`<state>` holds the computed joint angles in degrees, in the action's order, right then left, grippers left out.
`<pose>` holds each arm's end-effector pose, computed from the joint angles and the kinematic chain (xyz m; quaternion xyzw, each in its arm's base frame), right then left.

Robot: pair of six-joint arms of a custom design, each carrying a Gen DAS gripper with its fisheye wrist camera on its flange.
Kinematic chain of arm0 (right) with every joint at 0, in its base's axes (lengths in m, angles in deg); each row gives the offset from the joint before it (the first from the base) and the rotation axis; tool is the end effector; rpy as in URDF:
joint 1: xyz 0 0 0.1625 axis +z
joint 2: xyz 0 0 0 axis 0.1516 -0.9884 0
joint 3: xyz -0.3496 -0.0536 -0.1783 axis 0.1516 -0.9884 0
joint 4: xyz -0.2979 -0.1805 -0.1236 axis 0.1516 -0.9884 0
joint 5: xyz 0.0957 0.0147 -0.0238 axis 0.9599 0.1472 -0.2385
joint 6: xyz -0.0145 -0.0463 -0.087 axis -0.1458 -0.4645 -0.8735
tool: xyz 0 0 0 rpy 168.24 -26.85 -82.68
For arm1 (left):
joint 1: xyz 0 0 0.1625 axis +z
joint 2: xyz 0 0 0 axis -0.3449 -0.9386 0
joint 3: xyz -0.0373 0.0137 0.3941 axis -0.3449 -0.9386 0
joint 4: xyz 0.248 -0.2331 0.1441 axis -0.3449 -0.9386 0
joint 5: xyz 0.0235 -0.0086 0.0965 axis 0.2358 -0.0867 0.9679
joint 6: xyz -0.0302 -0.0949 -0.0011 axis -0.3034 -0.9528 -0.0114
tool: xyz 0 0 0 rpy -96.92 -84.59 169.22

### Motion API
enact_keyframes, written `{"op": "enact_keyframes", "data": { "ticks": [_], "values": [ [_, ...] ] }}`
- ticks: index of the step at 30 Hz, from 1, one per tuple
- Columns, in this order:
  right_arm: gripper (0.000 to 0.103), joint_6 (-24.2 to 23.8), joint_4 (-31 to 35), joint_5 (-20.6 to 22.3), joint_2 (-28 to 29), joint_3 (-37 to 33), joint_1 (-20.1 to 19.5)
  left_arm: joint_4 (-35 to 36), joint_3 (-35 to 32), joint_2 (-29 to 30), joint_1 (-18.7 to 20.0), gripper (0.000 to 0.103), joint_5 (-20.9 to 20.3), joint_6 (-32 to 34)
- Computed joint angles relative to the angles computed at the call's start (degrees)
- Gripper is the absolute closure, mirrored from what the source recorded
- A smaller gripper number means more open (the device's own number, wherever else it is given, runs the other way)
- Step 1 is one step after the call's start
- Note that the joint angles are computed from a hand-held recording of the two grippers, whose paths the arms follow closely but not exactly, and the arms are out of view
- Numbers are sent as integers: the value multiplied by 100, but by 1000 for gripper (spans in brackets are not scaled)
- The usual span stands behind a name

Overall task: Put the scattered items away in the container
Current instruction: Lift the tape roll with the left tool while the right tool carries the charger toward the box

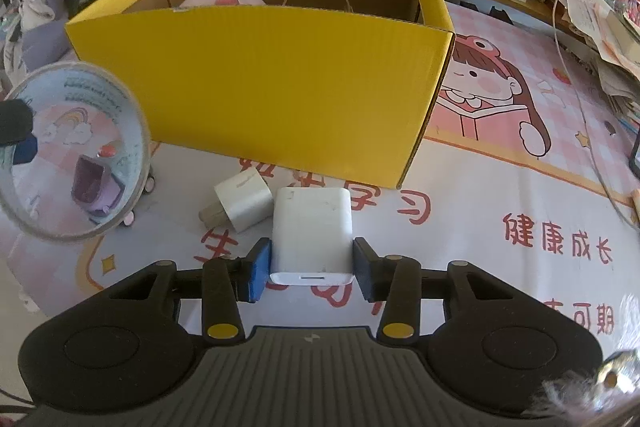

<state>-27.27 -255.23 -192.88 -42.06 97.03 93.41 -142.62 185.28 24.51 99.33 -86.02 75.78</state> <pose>0.1935 -0.5635 -0.0758 0.1551 -0.8938 0.2542 0.3355 0.0406 -0.5568 0.2059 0.1178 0.9385 -0.3220 0.0399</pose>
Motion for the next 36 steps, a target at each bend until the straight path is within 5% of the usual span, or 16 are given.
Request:
{"op": "enact_keyframes", "data": {
  "ticks": [20,36],
  "values": [
    [62,225,-1309,513,-624,1257,515,-90,425,-392,-35,61,-305,162],
    [62,47,-1535,750,-896,1341,981,-244,471,-776,-95,61,-721,248]
  ]
}}
